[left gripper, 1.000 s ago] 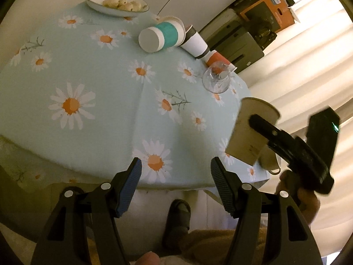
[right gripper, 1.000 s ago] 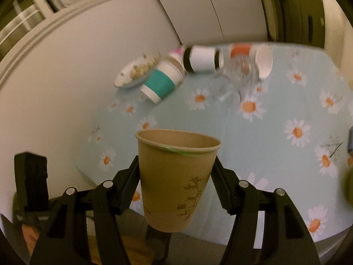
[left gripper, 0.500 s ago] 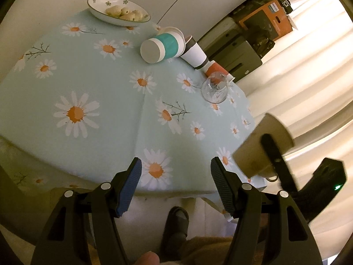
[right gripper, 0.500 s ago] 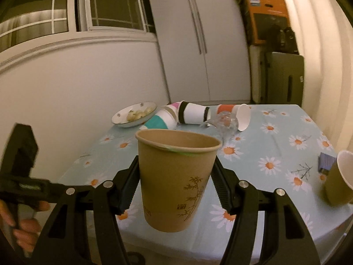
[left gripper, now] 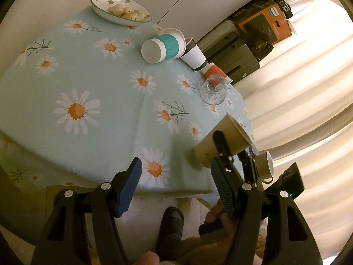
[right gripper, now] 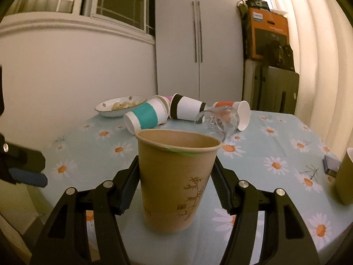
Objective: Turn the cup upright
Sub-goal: 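Lower the upright tan cup onto the tablecloth and open the right tool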
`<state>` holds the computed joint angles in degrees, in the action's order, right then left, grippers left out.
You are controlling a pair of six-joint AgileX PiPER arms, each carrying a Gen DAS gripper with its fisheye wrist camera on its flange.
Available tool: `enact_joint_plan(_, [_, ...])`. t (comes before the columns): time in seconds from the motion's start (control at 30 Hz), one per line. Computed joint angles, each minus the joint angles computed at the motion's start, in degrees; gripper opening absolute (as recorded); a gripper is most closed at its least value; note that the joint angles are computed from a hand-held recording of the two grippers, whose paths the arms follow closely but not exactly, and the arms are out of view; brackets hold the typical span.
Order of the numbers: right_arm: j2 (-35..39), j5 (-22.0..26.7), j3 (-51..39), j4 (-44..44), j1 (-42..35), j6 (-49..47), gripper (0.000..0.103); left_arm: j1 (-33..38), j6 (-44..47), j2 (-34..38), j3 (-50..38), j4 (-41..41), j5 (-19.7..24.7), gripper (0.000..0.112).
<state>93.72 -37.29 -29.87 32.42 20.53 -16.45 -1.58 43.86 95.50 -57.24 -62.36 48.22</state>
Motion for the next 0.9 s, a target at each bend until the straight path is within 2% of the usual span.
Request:
enact_joint_plan(0.23, [0.3,-2.5,1.9,1.7,2.3,-1.5,0.062,0.1,0.4,-0.1,0.0,-0.4,0.2,0.063])
enact_joint_plan(0.5, [-1.2,1.4,2.8,0.5,2.0,-0.4,0.063,-0.6,-0.4,-0.3,0.1,1.1,-0.8,0.063])
enact_joint_plan(0.57, [-1.6,1.8,2.8,1.1,2.1,-0.9,0.074,-0.8,-0.6,-0.4,0.2,1.4,-1.1,0.063])
enact_joint_plan(0.67, [-2.9,1.3,3.4,1.2,2.3,-1.0,0.078,-0.9,-0.9,-0.2,0.0,1.7,-1.3,0.063])
enact_joint_plan(0.9, [-9.2,4.3,5.1,4.6,2.2,-3.7,0.089,-1.0,-0.4,-0.6,0.3,1.9,-2.2,0.063])
